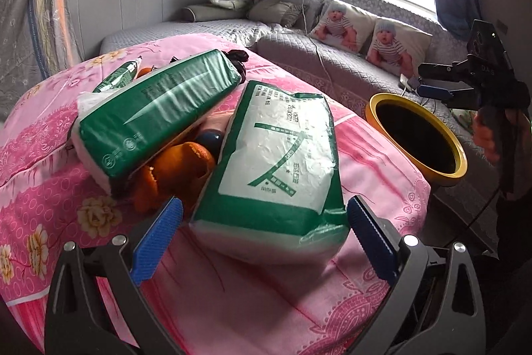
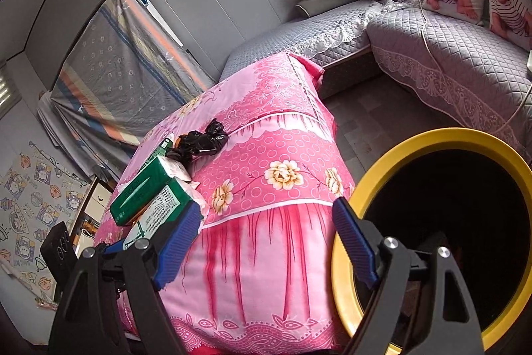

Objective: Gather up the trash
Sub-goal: 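Return the left tool to the bed and grasp the white-green tissue pack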

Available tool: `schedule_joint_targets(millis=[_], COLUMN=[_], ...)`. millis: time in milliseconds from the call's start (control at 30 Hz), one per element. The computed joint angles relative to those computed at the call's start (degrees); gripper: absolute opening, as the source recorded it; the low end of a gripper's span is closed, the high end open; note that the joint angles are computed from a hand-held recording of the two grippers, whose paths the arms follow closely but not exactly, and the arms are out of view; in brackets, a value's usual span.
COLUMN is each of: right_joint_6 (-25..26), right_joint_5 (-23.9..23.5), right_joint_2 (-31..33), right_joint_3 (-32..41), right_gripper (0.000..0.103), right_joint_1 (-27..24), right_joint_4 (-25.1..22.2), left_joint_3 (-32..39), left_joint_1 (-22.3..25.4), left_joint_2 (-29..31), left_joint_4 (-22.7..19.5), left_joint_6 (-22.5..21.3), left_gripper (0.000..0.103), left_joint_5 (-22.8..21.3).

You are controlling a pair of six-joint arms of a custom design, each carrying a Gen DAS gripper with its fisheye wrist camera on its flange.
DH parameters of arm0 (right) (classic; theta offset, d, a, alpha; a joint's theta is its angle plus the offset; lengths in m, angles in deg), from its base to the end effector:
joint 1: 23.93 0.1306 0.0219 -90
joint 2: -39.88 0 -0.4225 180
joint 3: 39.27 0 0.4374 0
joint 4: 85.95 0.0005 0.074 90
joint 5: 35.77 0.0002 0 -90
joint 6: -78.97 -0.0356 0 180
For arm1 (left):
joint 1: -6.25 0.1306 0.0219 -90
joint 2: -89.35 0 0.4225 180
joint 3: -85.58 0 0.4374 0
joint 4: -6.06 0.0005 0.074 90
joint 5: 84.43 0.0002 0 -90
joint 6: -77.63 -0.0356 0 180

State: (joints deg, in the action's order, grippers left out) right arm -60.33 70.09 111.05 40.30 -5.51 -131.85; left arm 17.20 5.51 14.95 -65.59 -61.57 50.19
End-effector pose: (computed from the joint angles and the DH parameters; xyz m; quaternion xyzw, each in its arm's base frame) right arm 0.3865 0.1179 0.5283 0.2953 0.8400 0.1413 0.4327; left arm 0.6109 -0.0334 0.4928 0.4544 0.7860 -0.2582 0.3304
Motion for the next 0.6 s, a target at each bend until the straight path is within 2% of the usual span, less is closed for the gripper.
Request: schedule_joint_targets(millis=[67,100,167,267,333,400,433,467,533,600], right_joint_6=[-0.3,-0.4,-0.8,-1.2,-1.3,-1.1,-0.9,-0.6,0.1,1.0], right_joint_5=[-0.2,-0.3,-0.8,-1.1,-1.2,-1.0,-1.0,-1.2,-1.1,-1.5], right_joint_2=[-0.2,-0.3,-0.4,-0.6,-0.8,-0.8,-0.7,-0.6,-0.1,0.9], right_joint_3=[-0.4,-0.7,-1.2,-1.8,-1.9,-2.0,-1.9,-1.8,-1.3,-0.3], right_gripper=[0.078,0.078,0.078,0.078,0.078,0.078,0.078,0.078,0.078,0.078], right_joint_1=[-0.1,-0.2,-0.5,-0.8,-0.7,-0.7,-0.7,-0.8,-0.8,-0.8], right_joint_4=[0.2,0.4,0.7,1.0,1.1,1.0,0.9,0.8,0.4,0.0], left_joint_3=[0.1,-0.3,-2.0,-2.7,-2.8,-3.6,-3.7,-3.5,-2.8,-3.1], left_joint_1=[-0.5,-0.8,-1.7,-3.5,-4.0,-4.2,-4.1,-3.8,-3.0,-2.2], left_joint_2=[-0.1,-0.4,-1.5,-1.2,-1.1,-1.6,-1.7,-1.7,-1.4,-1.7], left_joint_4=[-1.2,-0.3,2.8,4.9,5.4,6.5,6.7,6.5,4.9,5.3], left_joint_6=[-1.7,-2.0,-2.0,-1.3,-0.6,-0.3,-0.3,-0.1,0.1,0.6], left_gripper=[0.095,0.095,0.095,0.095,0.094,0.083,0.081,0.069,0.063,0.057], left_joint_5=[0.5,0.1,-2.8,-7.9,-8.9,-8.9,-8.6,-7.8,-5.5,-4.3])
